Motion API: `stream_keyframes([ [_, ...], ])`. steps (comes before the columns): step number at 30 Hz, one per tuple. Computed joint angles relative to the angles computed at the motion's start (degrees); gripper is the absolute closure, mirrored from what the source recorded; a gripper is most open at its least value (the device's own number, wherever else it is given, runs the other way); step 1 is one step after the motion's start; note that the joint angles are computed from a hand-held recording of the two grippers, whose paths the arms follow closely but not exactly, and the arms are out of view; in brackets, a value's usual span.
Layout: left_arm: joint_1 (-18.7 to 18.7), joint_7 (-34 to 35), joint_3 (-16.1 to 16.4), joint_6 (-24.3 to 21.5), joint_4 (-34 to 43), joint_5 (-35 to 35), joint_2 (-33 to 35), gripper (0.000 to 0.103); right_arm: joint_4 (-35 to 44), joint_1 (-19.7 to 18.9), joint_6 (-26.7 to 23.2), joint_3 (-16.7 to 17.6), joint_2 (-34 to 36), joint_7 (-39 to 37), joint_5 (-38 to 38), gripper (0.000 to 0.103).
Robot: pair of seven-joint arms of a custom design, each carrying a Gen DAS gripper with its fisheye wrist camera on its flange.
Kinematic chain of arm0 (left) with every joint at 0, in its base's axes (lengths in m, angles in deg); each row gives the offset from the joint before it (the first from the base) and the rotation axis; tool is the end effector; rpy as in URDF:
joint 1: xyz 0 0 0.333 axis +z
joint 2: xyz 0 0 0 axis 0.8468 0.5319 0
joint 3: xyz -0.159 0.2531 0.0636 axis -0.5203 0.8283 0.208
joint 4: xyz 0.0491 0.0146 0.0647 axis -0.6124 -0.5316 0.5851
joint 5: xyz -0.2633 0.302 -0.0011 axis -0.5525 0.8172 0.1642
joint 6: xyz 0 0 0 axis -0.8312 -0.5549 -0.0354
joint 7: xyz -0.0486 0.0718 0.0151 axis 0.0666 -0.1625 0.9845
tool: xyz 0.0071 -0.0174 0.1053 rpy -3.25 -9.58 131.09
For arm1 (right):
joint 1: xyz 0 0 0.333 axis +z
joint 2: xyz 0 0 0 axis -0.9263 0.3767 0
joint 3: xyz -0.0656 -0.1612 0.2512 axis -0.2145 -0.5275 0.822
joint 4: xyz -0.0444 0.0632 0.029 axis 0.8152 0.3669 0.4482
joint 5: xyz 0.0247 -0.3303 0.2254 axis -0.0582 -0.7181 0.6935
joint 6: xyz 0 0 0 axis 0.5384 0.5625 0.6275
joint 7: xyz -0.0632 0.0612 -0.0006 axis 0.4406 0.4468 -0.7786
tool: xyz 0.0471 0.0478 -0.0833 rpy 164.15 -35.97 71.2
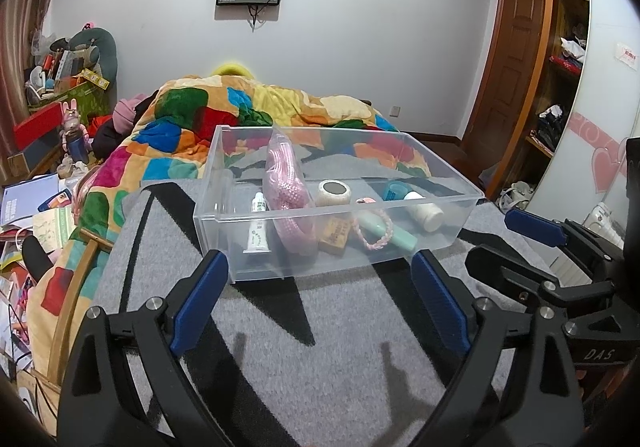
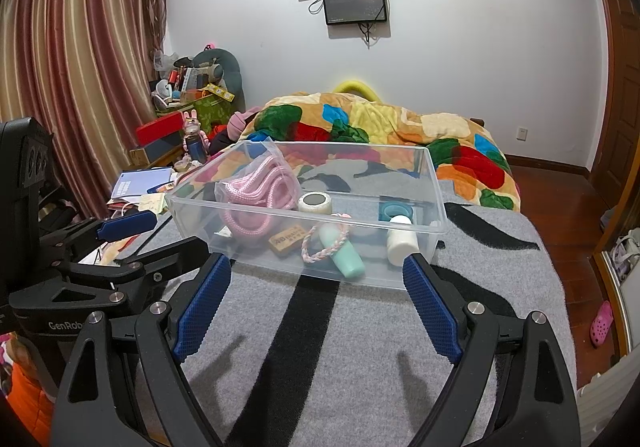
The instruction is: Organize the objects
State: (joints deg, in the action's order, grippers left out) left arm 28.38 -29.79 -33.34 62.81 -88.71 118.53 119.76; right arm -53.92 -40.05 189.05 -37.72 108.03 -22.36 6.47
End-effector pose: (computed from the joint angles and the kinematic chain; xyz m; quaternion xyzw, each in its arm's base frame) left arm 0.6464 -0.3567 0.2553 -0.7208 0.5206 -0.3232 0.3239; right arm 0.7250 0.4409 0.2733 -0.8105 0.3397 -0.1253 0.4604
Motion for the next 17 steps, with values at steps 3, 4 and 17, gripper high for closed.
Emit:
stream_keyframes([
  [3,0.29,0.38,-0.16,0.75,-0.13,-0.32,-0.01,0.009,-0.02,-0.01,0.03,0.03,0.0,0.02,-0.01,0.017],
  [4,0.34,0.24,-0.11,1.11,-0.19,-0.26,-0.03,0.009,-0.03,-0.03,0.0,0.03,0.0,0.0,-0.01,0.017],
  [17,-0.36,-0.75,-0.03,-0.63,-0.66,1.11,-0.61,0.009,-2.83,-0.39,1.04,0.38,-1.67,-0.93,0.77,0.015],
])
